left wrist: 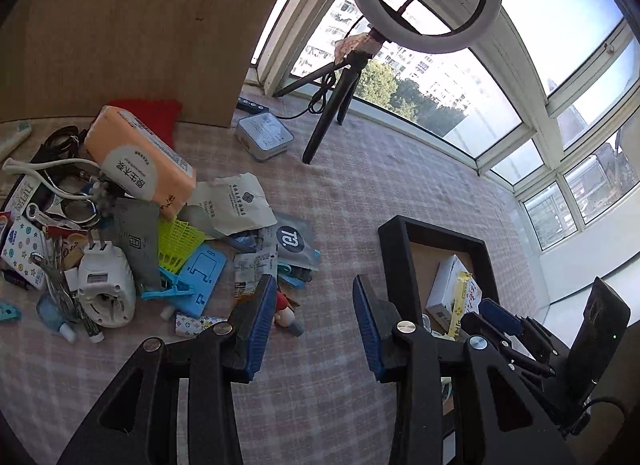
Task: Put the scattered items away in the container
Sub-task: 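Grasp the orange tissue pack with the right tool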
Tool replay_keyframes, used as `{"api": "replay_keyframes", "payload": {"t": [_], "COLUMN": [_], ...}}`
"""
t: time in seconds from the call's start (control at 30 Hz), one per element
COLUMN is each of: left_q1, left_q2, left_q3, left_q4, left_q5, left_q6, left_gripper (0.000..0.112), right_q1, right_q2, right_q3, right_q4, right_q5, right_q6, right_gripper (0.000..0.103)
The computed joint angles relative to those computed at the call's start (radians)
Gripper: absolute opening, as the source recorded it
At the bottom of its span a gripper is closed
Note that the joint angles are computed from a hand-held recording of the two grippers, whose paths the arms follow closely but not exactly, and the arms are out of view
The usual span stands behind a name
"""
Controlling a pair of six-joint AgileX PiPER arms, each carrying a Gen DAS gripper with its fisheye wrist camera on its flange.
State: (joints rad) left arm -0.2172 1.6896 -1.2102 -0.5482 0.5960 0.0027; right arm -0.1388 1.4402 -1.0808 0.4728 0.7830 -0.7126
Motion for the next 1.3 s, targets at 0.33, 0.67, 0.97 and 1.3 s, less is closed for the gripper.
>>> {"api": "replay_keyframes", "payload": {"t": [0.33,0.67,0.97,1.3], "left_q1": [0.28,0.461,0.584,0.652], "left_q2": [-0.128,-0.16,-0.158,-0.134], "left_q3": [0.181,0.294,0.342,0.355], "left_q4": [0.014,-0.094,-0.193,-0.219], "left_q5": [-0.03,-0.04,-0.034,-0.027], "left_q6": [0.047,0.175,0.29,0.324], "left_gripper": [0.036,0.037,0.037,0.036], "right_q1": [0.385,0.652,0.771,0.778], "right_q2": [0.169,0.415,0.675,0.793], "right_q3": [-0.189,-0.456,-0.79,-0.932], "right_q4": [-0.132,-0.322,-0.467,-0.523], "right_q5": [-0.016,-0.012,0.092,0.134], "right_q6": [0.173,0.335,0.416,0.513], "right_gripper": [0.047,0.055,0.057,0.046]}}
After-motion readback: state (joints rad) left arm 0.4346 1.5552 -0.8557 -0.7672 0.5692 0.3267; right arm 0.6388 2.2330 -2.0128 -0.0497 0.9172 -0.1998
